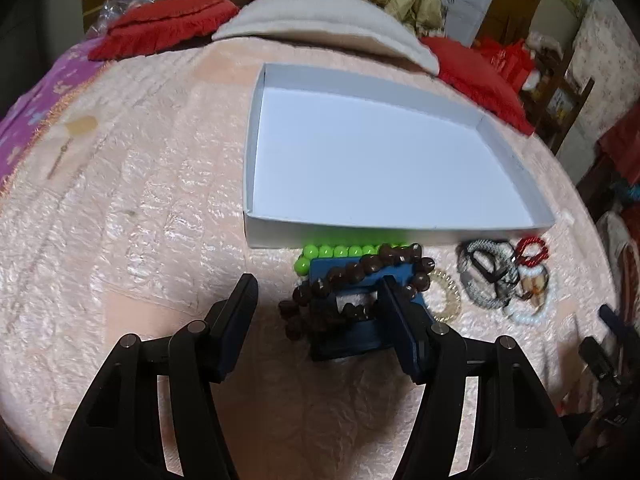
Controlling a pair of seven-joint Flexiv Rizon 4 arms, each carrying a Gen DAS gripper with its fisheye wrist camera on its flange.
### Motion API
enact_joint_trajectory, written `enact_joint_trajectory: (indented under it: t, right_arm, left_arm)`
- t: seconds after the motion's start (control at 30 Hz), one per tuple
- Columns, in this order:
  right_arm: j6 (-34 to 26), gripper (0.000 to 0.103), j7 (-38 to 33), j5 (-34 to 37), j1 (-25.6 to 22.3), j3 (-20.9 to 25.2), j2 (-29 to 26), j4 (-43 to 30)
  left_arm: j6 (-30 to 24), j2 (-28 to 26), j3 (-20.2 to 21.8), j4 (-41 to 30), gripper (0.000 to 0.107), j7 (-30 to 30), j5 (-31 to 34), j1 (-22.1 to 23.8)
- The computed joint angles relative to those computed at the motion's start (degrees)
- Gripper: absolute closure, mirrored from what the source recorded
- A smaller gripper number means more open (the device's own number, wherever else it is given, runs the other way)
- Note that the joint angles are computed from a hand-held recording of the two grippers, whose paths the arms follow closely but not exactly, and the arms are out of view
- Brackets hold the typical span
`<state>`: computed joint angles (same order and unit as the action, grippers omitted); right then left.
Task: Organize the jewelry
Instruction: 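Lower the left tool onto the dark bead bracelet and close it, then grasp a black hair tie with the right tool while the left tool lifts the bracelet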
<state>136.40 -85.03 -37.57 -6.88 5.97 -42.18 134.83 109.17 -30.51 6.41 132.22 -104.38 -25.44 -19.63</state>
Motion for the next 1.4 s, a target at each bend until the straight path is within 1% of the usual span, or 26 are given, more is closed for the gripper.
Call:
enact_joint_trajectory:
  t: [0.03, 0.07, 0.1, 0.13, 0.17, 0.2, 0.37, 0.4, 0.53, 0.57, 0.63, 0.7, 0.8, 0.87, 0.9, 0.93, 0.97, 1.0, 1.03, 1.07, 1.1, 1.17, 1.23, 1.3, 1.33, 1.4]
  right_arm:
    - [-0.23, 0.0, 0.09, 0.03, 0.04, -0.03, -0.02, -0.11]
    - [-0.46, 0.0, 0.19, 0.1, 0.08, -0.06, -0.05, -0.23]
    - [-0.69, 0.0, 0.29, 0.19, 0.09, -0.08, -0.07, -0.36]
    - [-0.92, 0.0, 0.44, 0.22, 0.03, -0.08, -0.12, -0.51]
    - [-1.19, 0.0, 0.66, 0.22, -0.07, -0.06, -0.17, -0.64]
    - [-1.45, 0.0, 0.88, 0.21, -0.16, -0.01, -0.19, -0.73]
    - [-1.83, 0.0, 1.45, 0.3, -0.62, 0.12, -0.33, -1.06]
    - [-1.86, 0.0, 1.46, 0.35, -0.63, 0.11, -0.36, -1.1]
    - [-2.11, 0.0, 2.16, -0.37, -1.45, 0.25, -0.5, -1.39]
    - [-2.38, 0.0, 2.83, -1.31, -2.11, 0.49, -0.58, -1.58]
    - [-2.64, 0.0, 4.27, -3.81, -3.64, 1.01, -0.88, -2.05]
    - [-2.84, 0.0, 5.5, -6.37, -4.82, 1.23, -1.14, -2.48]
    - [-3.4, 0.0, 10.02, -15.0, -8.61, 2.04, -2.23, -4.23]
    - [-3.23, 0.007, 12.05, -18.89, -9.43, 1.58, -2.51, -5.18]
    - [-3.2, 0.008, 13.15, -20.86, -9.69, 1.25, -2.67, -5.76]
    - [-2.92, 0.013, 14.58, -23.25, -10.11, 1.0, -3.0, -6.55]
    - [-2.48, 0.02, 17.93, -28.8, -11.55, 1.0, -3.81, -8.21]
    - [-1.59, 0.024, 22.87, -36.41, -13.05, 0.79, -5.02, -10.83]
    - [0.53, 0.031, 27.07, -42.97, -13.64, 0.17, -6.23, -13.39]
    - [2.95, 0.035, 29.1, -47.49, -13.16, -0.6, -7.14, -15.45]
    - [4.26, 0.036, 28.98, -49.5, -12.1, -1.31, -7.35, -16.33]
    - [5.63, 0.051, 25.85, -52.1, -9.14, -2.42, -7.33, -17.39]
    - [6.09, 0.055, 22.85, -52.11, -6.74, -3.26, -7.14, -17.24]
    - [5.53, 0.058, 17.56, -49.34, -4.24, -3.33, -6.81, -15.9]
    - [5.22, 0.062, 16.06, -48.32, -2.96, -3.68, -6.71, -15.51]
    - [3.82, 0.063, 13.38, -44.95, -0.12, -4.32, -6.36, -14.67]
  left_arm:
    - [1.4, 0.12, -2.41, 0.48, 0.059, -1.83, 2.97, 3.11]
    - [2.23, 0.18, -2.95, 0.65, 0.066, -4.62, 6.64, 4.69]
    - [3.24, 0.28, -3.35, 0.92, 0.081, -4.39, 6.58, 4.68]
    - [3.95, 0.37, -3.2, 1.3, 0.085, -1.46, 2.79, 3.06]
    - [3.86, 0.39, -1.19, 1.17, 0.085, 0.18, -0.01, -0.06]
    - [4.14, 0.31, 0.12, 1.03, 0.086, -0.01, -0.13, -1.59]
    - [7.96, 1.29, -1.06, 2.73, 0.091, -0.52, -2.08, -1.61]
    - [8.96, 1.71, -1.42, 3.28, 0.094, -0.83, -2.34, -1.46]
    - [12.58, 3.23, -3.53, 5.65, 0.097, -2.45, -1.86, 0.29]
    - [13.0, 3.23, -3.99, 5.9, 0.097, -2.74, -1.69, 0.75]
    - [13.6, 2.93, -3.47, 6.38, 0.097, -2.34, -3.96, -0.44]
    - [14.25, 2.96, -5.08, 7.31, 0.097, -4.39, -2.02, 2.19]
    - [15.98, 3.22, -5.96, 8.51, 0.097, -6.88, 0.02, 4.16]
    - [16.95, 3.29, -5.7, 8.89, 0.097, -7.34, 0.26, 4.3]
    - [17.01, 3.22, -5.36, 8.82, 0.097, -6.84, -0.15, 3.93]
    - [17.16, 3.14, -5.58, 8.87, 0.097, -7.08, 0.36, 4.42]
    - [17.38, 3.06, -6.04, 8.93, 0.097, -7.72, 1.38, 5.33]
    - [17.52, 2.95, -6.3, 8.92, 0.097, -8.14, 2.07, 5.87]
    - [17.78, 2.79, -6.64, 8.88, 0.097, -8.62, 3.06, 6.51]
    - [17.86, 2.64, -6.72, 8.79, 0.097, -8.77, 3.51, 6.7]
    - [17.8, 2.52, -6.77, 8.74, 0.097, -8.81, 3.73, 6.69]
    - [17.74, 2.58, -7.33, 8.88, 0.097, -9.65, 5.3, 7.76]
    - [17.9, 2.8, -7.14, 9.29, 0.097, -10.03, 5.54, 7.69]
    - [18.05, 3.13, -7.19, 9.64, 0.097, -10.57, 6.3, 8.23]
    - [18.06, 3.27, -7.1, 9.79, 0.097, -10.71, 6.36, 8.24]
    - [18.02, 3.53, -7.14, 10.0, 0.097, -11.01, 7.01, 8.69]
